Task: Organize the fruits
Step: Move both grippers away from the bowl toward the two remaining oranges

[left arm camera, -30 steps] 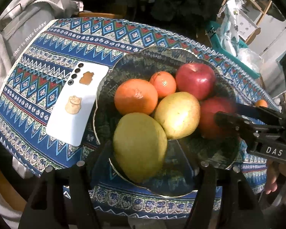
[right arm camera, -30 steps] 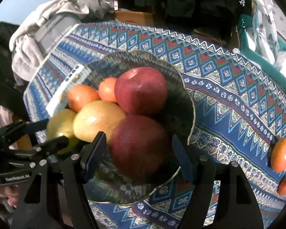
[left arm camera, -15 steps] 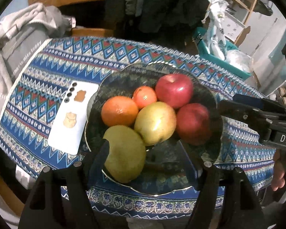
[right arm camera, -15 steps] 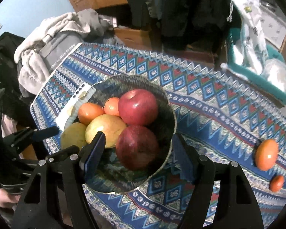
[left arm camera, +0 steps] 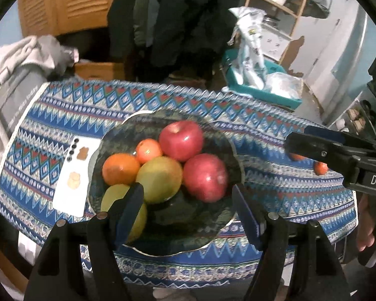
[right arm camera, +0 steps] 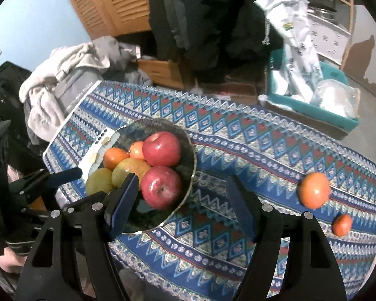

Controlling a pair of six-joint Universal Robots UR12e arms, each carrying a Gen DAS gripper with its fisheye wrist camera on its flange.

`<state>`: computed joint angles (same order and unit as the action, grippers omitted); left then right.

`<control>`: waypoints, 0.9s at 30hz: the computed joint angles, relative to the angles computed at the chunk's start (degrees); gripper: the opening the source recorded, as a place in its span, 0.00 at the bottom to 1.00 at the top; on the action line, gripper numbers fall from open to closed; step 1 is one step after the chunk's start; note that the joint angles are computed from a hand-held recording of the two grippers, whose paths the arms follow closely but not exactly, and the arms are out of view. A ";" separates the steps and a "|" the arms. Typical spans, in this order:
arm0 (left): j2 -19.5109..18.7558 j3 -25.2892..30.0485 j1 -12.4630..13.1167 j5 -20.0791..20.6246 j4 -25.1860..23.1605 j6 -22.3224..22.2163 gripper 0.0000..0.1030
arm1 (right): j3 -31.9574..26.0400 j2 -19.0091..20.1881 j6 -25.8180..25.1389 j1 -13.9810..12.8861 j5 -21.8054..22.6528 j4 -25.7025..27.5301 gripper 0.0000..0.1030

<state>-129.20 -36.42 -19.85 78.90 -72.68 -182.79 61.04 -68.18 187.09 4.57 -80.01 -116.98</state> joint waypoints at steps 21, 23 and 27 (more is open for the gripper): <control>-0.78 3.95 -2.91 -3.13 2.00 4.00 0.75 | 7.26 -7.72 1.35 -2.84 -5.32 -4.84 0.73; -0.90 4.41 -3.11 -3.31 1.86 4.04 0.76 | 7.96 -8.37 1.42 -3.19 -5.43 -5.24 0.74; -1.29 5.61 -3.65 -3.62 1.77 4.25 0.78 | 9.27 -9.58 1.76 -3.89 -6.16 -5.82 0.77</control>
